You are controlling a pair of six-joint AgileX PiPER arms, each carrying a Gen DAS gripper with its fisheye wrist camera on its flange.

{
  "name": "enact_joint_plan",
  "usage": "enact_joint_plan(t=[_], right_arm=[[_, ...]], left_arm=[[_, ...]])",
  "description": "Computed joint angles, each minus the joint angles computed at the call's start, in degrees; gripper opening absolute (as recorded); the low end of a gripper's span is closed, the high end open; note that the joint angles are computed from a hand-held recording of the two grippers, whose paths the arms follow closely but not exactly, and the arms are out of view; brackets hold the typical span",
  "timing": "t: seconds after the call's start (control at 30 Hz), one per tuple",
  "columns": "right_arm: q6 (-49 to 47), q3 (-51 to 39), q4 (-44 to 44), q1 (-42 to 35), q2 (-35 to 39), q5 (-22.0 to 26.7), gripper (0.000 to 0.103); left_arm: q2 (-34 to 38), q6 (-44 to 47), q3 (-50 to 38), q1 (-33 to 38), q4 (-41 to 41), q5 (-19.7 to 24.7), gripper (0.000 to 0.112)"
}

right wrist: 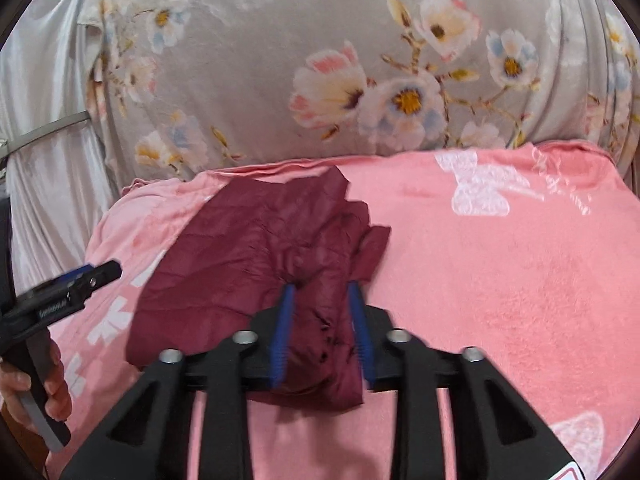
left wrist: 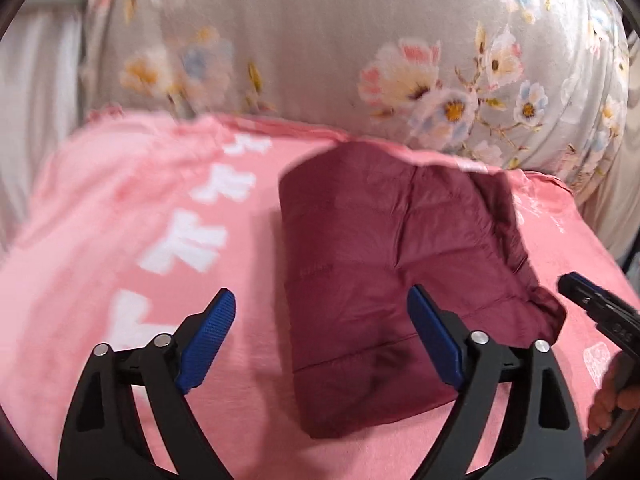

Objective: Fold large clothes
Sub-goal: 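Lower the bundle onto the blanket and press it flat with both grippers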

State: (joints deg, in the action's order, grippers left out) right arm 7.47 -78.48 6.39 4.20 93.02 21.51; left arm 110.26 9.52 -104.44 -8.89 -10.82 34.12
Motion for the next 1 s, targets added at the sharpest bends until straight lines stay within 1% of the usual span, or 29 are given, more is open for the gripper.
enact_joint_plan(t=[0.03,0.07,0.13,0.17,0.2,0.27,0.33,0.43,0.53,0.63,0.83,0.93,1.0], right_arm=[[1.99,-1.36,-3.22,1.36,0.02,1.55,0.014],[3.85,-1.95,-5.85,2.41,0.11,2.22,0.009],[10.37,-2.63,-14.7,5.36,1.03,4.26,0.005],[12.98,-2.69,-18.01,6.28,1.56,4.99,0.002],[15.11,-2.9,-20.69,7.03,2.55,6.11,0.002],[16.29,-3.45,-21.41,7.42,4.61,7.69,0.001],[16.78,-4.13,-21.78,7.59,6.27,8.96,0.001],[16.59,-5.19,-21.22,7.19,8.88,10.27,0.0],[16.47,-5.47,-20.86,6.85,10.57,10.64,0.0],[16.21,-5.56,-20.48,6.82,11.68,10.86,0.0],[13.55,-6.77,-16.77,5.94,12.84,12.12,0.0],[13.33,-7.46,-16.63,6.0,13.29,13.01,0.0],[13.51,-8.17,-17.06,6.24,13.75,13.83,0.0]], left_arm=[[-1.05,-3.97,-0.79,-1.3,4.2,0.65,0.079],[-1.46,-6.45,-1.95,-2.2,6.5,1.88,0.077],[-0.79,-10.91,-6.43,-3.97,9.26,6.89,0.077],[0.47,-13.08,-9.44,-5.01,10.45,10.37,0.076],[1.79,-14.92,-11.67,-5.93,11.98,13.03,0.073],[4.29,-19.18,-13.87,-7.89,16.96,16.1,0.069],[6.44,-22.59,-14.51,-9.01,20.51,17.95,0.067],[6.94,-25.23,-11.76,-9.2,21.56,17.62,0.067],[6.51,-26.55,-8.59,-8.94,21.58,15.77,0.067],[6.83,-27.25,-7.53,-8.88,21.78,14.83,0.068],[6.28,-31.02,-3.53,-10.61,27.39,11.4,0.068],[6.45,-31.92,-3.01,-10.91,28.58,10.55,0.068],[6.1,-33.41,-1.49,-11.34,30.4,9.17,0.068]])
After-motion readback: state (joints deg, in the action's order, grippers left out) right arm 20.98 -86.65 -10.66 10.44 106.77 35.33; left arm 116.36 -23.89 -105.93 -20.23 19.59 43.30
